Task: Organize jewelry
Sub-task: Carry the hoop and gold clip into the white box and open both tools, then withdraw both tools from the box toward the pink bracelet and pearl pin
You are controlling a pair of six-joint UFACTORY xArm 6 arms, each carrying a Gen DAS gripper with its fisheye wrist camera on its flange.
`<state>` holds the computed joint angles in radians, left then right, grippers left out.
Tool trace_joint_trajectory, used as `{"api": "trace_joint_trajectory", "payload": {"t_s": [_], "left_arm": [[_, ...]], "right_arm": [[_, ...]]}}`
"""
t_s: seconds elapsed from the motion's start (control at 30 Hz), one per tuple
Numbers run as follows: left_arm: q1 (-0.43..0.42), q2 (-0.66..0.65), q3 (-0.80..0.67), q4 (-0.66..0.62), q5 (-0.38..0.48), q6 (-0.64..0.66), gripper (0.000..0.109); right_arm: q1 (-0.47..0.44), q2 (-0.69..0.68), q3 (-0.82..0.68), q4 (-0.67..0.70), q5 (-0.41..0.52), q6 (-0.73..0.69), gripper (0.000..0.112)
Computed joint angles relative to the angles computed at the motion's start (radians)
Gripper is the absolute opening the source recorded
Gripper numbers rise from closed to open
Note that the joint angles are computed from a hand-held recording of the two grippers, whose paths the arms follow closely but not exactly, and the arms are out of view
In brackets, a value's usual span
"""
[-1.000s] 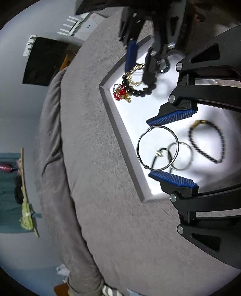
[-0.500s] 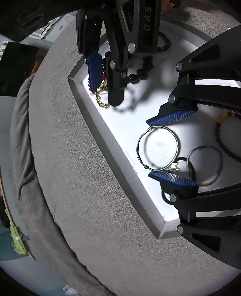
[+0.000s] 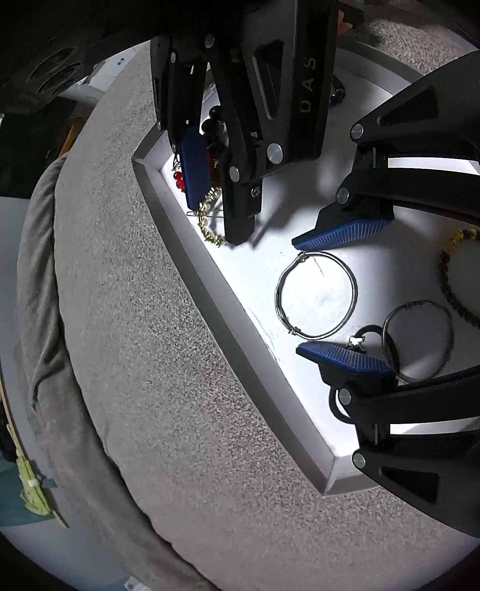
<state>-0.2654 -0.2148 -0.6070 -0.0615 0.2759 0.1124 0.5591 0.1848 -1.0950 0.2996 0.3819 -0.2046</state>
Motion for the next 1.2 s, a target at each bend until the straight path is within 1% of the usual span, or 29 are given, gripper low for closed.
{"api": "trace_joint_trajectory", "payload": {"t_s": [0.07, 0.13, 0.2, 0.23, 0.33, 0.4, 0.47, 0.5, 0.53, 0.6, 0.63, 0.67, 0.73, 0.8, 0.87, 0.9, 0.93, 1.07, 1.13, 1.2], "left_arm": [[-0.001, -0.007, 0.008, 0.006, -0.011, -0.004, 0.054], [0.0, -0.02, 0.018, 0.02, -0.024, -0.018, 0.054], [-0.001, -0.032, 0.022, -0.009, -0.026, 0.0, 0.055], [0.0, -0.043, 0.026, -0.039, -0.025, 0.018, 0.057], [0.008, -0.086, 0.052, -0.049, -0.028, 0.017, 0.061], [0.019, -0.126, 0.079, -0.013, -0.029, -0.019, 0.061], [0.019, -0.167, 0.107, -0.037, -0.027, -0.011, 0.061], [0.02, -0.192, 0.124, -0.038, -0.025, -0.016, 0.062], [0.023, -0.223, 0.145, -0.023, -0.022, -0.037, 0.067], [0.022, -0.279, 0.181, -0.024, -0.016, -0.051, 0.07], [0.021, -0.309, 0.199, -0.016, -0.01, -0.069, 0.07], [0.02, -0.325, 0.206, -0.021, -0.003, -0.071, 0.07], [0.019, -0.388, 0.241, -0.012, 0.015, -0.096, 0.071], [0.015, -0.456, 0.275, 0.044, 0.031, -0.157, 0.074], [0.006, -0.518, 0.305, 0.099, 0.049, -0.215, 0.074], [0.001, -0.551, 0.321, 0.135, 0.058, -0.254, 0.074], [-0.003, -0.577, 0.333, 0.163, 0.069, -0.285, 0.074], [-0.026, -0.685, 0.379, 0.247, 0.114, -0.385, 0.074], [-0.041, -0.736, 0.4, 0.253, 0.135, -0.407, 0.075], [-0.059, -0.787, 0.42, 0.29, 0.166, -0.458, 0.075]], "right_arm": [[0.0, -0.007, 0.01, -0.011, -0.016, 0.014, 0.043], [-0.002, -0.01, 0.008, 0.015, -0.017, 0.0, 0.047], [-0.006, -0.026, 0.018, 0.014, -0.02, 0.007, 0.047], [-0.007, -0.034, 0.024, 0.016, -0.022, 0.007, 0.047], [-0.012, -0.074, 0.052, 0.06, -0.027, -0.02, 0.047], [-0.015, -0.096, 0.068, 0.06, -0.03, -0.011, 0.047], [-0.021, -0.131, 0.095, 0.077, -0.028, -0.009, 0.048], [-0.023, -0.15, 0.111, 0.08, -0.027, -0.006, 0.048], [-0.026, -0.166, 0.124, 0.082, -0.028, -0.005, 0.048], [-0.026, -0.207, 0.159, 0.065, -0.029, 0.019, 0.048], [-0.025, -0.242, 0.19, 0.045, -0.036, 0.039, 0.049], [-0.023, -0.265, 0.21, 0.034, -0.042, 0.049, 0.054], [-0.017, -0.32, 0.26, 0.001, -0.055, 0.081, 0.057], [-0.009, -0.393, 0.326, -0.06, -0.079, 0.136, 0.057], [-0.005, -0.457, 0.386, -0.107, -0.104, 0.18, 0.064], [-0.005, -0.48, 0.409, -0.143, -0.116, 0.215, 0.066], [-0.004, -0.516, 0.443, -0.197, -0.128, 0.262, 0.066], [-0.002, -0.617, 0.535, -0.31, -0.149, 0.381, 0.066], [0.001, -0.656, 0.568, -0.344, -0.153, 0.417, 0.067], [0.002, -0.689, 0.593, -0.398, -0.156, 0.466, 0.073]]}}
